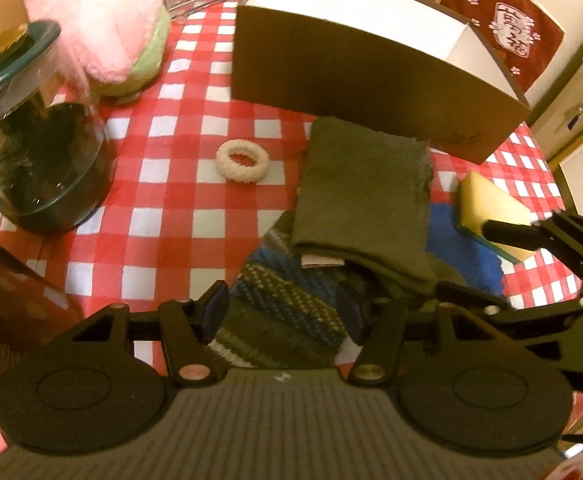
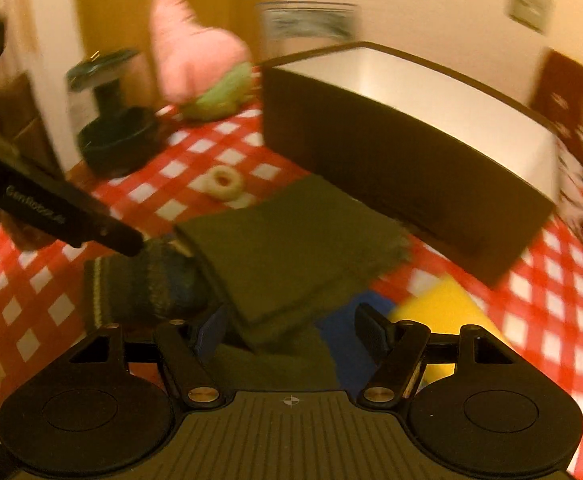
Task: Organize soft objects
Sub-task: 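Lower both tools toward the dark green folded cloth beside the box, then grasp the dark green cloth with the right tool while the left tool grasps the white paper packet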
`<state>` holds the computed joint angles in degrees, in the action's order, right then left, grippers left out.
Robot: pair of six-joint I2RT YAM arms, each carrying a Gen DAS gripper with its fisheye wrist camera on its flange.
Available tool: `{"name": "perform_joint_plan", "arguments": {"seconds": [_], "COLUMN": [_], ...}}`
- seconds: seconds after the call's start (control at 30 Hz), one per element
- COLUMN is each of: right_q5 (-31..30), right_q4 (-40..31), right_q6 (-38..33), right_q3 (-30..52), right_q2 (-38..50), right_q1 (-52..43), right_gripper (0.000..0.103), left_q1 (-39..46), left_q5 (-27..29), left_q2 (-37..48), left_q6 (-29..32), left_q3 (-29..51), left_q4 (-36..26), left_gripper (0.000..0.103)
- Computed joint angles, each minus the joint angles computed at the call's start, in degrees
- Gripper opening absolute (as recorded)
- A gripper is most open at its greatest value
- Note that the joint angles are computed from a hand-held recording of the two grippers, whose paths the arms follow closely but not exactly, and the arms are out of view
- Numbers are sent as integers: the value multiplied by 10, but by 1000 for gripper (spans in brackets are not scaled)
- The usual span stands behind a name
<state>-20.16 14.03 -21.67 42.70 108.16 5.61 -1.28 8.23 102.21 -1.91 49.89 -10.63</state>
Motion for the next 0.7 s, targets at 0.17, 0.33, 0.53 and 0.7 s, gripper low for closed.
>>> {"name": "perform_joint_plan", "arguments": {"seconds": [0.17,0.33,0.53,0.7], "right_q5": [29,64,79,10], "right_q4": [37,64,52,23], "right_q6": [-16,-26,-15,49], "right_q3": [20,39,78,89], "right_q2": [41,81,125,107], "right_q1": [50,82,93,58], "right_gripper": [70,69,48,30], "left_q1": [16,25,25,20], "left_q5": [6,9,14,23], "left_q2": [8,22,34,43], "left_q6": [0,1,8,13], "left_q3": [-3,3,9,17], "left_q4": [6,11,12,14], "left_gripper": [56,56,56,56]}}
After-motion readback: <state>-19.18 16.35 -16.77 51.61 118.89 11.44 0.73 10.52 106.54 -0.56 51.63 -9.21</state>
